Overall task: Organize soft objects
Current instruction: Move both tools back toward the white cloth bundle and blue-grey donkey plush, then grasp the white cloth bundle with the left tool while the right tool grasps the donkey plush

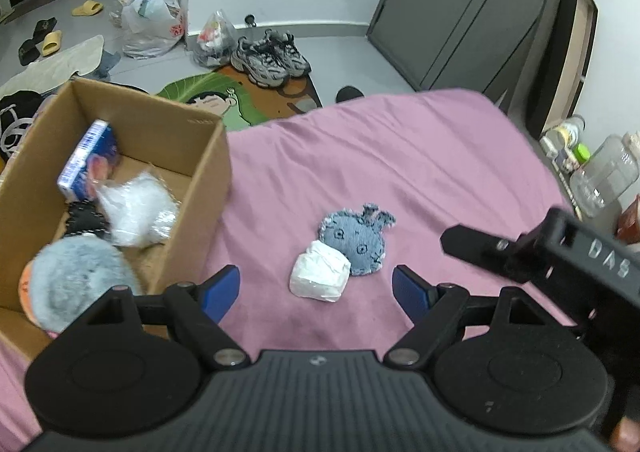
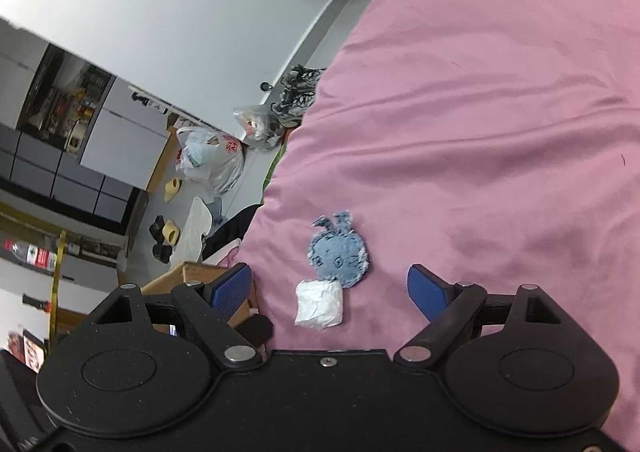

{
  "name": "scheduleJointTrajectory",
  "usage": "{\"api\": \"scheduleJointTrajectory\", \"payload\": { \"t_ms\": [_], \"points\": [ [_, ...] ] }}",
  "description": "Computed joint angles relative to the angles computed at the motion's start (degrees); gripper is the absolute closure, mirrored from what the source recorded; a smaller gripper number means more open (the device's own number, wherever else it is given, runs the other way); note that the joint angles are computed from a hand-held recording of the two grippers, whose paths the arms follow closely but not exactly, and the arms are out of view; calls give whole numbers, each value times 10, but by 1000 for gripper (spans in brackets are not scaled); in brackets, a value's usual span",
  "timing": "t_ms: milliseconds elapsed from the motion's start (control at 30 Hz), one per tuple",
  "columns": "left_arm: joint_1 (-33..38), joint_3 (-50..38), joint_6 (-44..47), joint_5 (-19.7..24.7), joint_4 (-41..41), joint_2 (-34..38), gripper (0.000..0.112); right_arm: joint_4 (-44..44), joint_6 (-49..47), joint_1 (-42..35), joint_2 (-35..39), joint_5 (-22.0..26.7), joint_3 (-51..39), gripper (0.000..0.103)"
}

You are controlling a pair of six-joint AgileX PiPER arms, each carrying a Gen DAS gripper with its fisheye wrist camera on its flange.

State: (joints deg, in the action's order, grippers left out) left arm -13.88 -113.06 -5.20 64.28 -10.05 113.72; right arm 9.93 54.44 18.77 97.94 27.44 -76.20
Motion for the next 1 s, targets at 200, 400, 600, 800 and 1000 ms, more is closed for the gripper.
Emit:
{"api": "scheduleJointTrajectory", "payload": {
  "t_ms": [200, 400, 600, 800, 1000],
  "points": [
    [-17, 0, -10, -17, 14, 30, 33, 65, -52, -15, 14, -15, 9, 18],
    [-39, -3, -31, -37, 43, 60, 33, 135, -123, -29, 31, -18, 4, 18],
    [-57, -21, -40, -42, 77, 93, 36, 177, -166, -42, 59, -9, -12, 18],
    [-51, -52, -70, -12, 97, 123, 66, 197, -188, -43, 98, -3, -45, 18],
    [-41, -61, -82, -9, 93, 111, 67, 208, -192, -43, 128, -3, -70, 19]
  ]
}}
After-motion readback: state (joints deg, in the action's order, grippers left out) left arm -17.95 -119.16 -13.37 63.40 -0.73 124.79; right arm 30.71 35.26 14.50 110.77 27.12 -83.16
